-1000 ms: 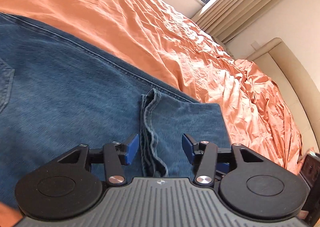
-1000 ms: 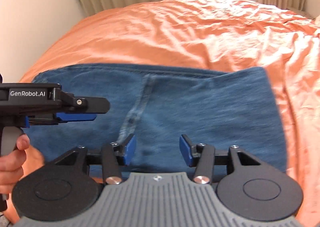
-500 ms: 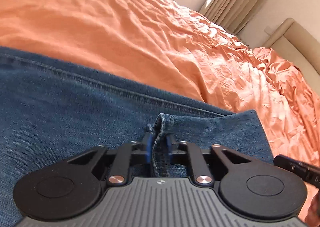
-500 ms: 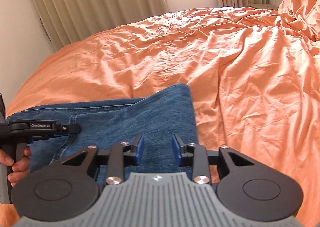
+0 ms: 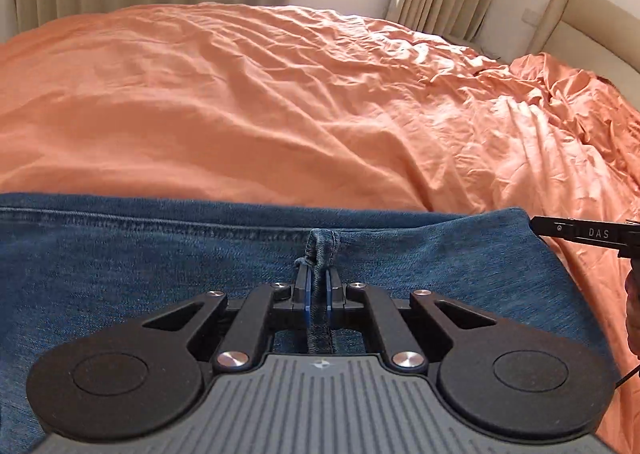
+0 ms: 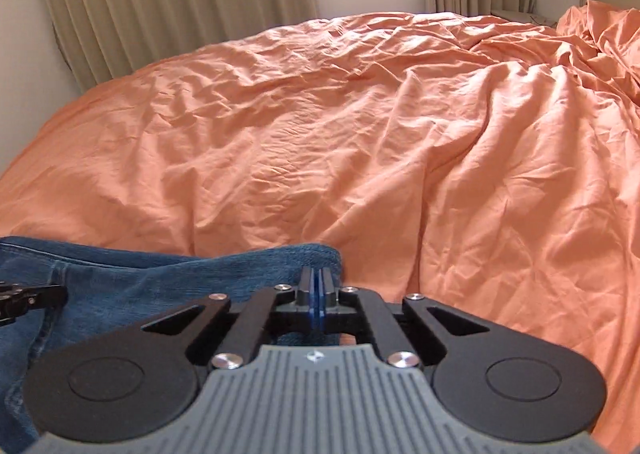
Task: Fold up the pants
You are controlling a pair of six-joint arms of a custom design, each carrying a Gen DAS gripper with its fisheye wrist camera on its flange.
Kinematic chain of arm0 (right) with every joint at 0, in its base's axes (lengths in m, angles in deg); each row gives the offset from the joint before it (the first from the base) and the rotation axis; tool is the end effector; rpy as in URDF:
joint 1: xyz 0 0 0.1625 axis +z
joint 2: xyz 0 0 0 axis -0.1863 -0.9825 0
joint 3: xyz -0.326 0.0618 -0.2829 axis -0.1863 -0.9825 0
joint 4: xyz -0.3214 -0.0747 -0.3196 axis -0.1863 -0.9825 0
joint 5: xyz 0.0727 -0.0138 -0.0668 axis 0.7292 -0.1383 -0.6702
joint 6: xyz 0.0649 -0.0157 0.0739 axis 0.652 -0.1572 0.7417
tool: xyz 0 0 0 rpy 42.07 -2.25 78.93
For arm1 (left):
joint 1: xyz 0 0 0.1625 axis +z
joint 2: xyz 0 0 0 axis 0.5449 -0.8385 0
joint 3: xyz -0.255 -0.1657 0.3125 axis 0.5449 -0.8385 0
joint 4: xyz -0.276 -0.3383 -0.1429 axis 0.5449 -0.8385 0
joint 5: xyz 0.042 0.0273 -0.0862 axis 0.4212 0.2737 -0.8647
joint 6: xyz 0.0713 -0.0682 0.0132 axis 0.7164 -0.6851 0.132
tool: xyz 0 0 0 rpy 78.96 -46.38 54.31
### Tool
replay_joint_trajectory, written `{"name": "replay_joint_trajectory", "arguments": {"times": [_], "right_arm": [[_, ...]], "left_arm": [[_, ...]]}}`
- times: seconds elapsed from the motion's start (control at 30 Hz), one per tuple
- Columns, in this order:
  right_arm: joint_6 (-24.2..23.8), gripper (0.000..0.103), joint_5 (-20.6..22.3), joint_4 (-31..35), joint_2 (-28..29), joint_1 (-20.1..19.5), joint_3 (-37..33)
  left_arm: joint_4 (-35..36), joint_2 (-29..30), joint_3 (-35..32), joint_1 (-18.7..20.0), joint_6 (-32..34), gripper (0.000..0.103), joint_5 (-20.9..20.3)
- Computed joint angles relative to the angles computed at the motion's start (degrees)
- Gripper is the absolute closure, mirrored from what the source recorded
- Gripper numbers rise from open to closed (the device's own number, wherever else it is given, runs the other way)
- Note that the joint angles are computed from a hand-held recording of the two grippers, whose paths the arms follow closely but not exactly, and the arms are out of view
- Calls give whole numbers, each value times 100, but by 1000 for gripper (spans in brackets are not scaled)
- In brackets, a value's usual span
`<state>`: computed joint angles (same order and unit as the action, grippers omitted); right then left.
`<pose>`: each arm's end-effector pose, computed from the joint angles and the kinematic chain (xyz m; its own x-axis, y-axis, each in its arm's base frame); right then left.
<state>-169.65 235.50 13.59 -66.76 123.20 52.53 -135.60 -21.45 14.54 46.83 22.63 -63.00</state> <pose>0.3227 -0.6513 0.0132 -0.7582 0.4523 0.4696 -0.1306 0.6003 -0.7891 0.0228 -0.7436 0.4205 -0.6403 0.6619 -0.3897 0.7562 0.6324 -0.1683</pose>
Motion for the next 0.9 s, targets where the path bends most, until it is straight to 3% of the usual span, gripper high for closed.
{"name": "replay_joint_trajectory", "arguments": {"times": [0.1,0.23,0.3,0.37,0.5,0.67,0.77,0.83,0.9], "right_arm": [[234,103,-307,147,12,-208,50],[35,103,-114,393,199,-162,-226],[-3,103,39,534,241,-68,-332],[-114,103,98,174,22,100,14],[-64,103,415,-693,-330,550,823],[137,103,1090,-1029,-130,1126,1094],[628,103,1379,-615,222,1317,871],[954,103,1556,-283,437,1381,720],[1281,102,1523,-103,535,1378,741]], "left_arm": [[-112,80,54,27,69,96,151],[-105,89,72,-16,29,93,301],[-199,0,173,-102,152,80,508],[-190,-130,226,-161,121,77,560],[-275,-587,499,-161,123,61,183],[-608,-1236,1190,-182,420,60,151],[-316,-1461,1369,-133,346,60,171],[-500,-1595,1610,-128,353,60,366],[-453,-1595,1668,-95,252,69,586]]}}
